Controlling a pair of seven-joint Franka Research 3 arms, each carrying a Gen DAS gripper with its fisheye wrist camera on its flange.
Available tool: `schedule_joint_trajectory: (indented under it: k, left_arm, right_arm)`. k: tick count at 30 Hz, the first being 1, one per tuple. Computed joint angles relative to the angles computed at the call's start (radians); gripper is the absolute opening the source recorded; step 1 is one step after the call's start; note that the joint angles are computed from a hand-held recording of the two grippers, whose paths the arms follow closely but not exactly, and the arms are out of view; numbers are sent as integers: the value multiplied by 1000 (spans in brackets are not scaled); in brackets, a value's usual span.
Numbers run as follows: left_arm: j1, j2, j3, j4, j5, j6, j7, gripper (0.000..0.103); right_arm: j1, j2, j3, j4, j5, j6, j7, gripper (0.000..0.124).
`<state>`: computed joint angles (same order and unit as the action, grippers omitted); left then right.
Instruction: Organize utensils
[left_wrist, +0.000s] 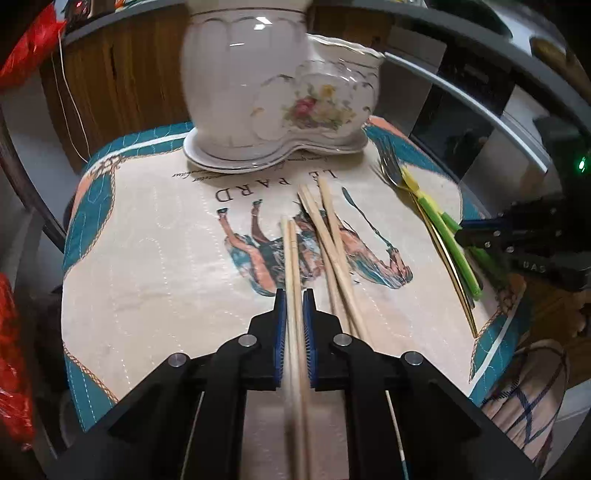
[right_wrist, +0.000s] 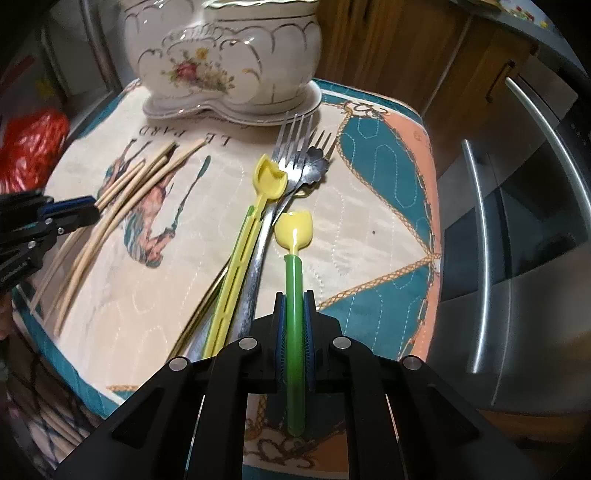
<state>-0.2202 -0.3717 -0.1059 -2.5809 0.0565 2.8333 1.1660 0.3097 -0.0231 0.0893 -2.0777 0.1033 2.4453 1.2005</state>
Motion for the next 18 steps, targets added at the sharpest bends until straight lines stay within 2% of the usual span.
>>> schedule_joint_trajectory:
  k: [1,5,11,17,18]
  left_arm:
    - [-19,-7,30,-12,-29,15,27,4]
    - [-64,-41,106,-44,-125,56,93,4]
    - [-157,-77,222,-62,-285,59,247,4]
    - [-199,-76,261,-50,-417,32,375,4]
    - [-194,-56,250,-37,-428,32,382,4]
  right_arm:
    - [-1,2,-2,1,20,4,-4,10]
    - [-5,13,-7,12,110,6,-44,10]
    - [-8,17,-10,14,225,18,-122,10]
    - [-19,10,-17,3,313,21,-192,10]
    - [-20,6,-18,-2,322,21,-200,10]
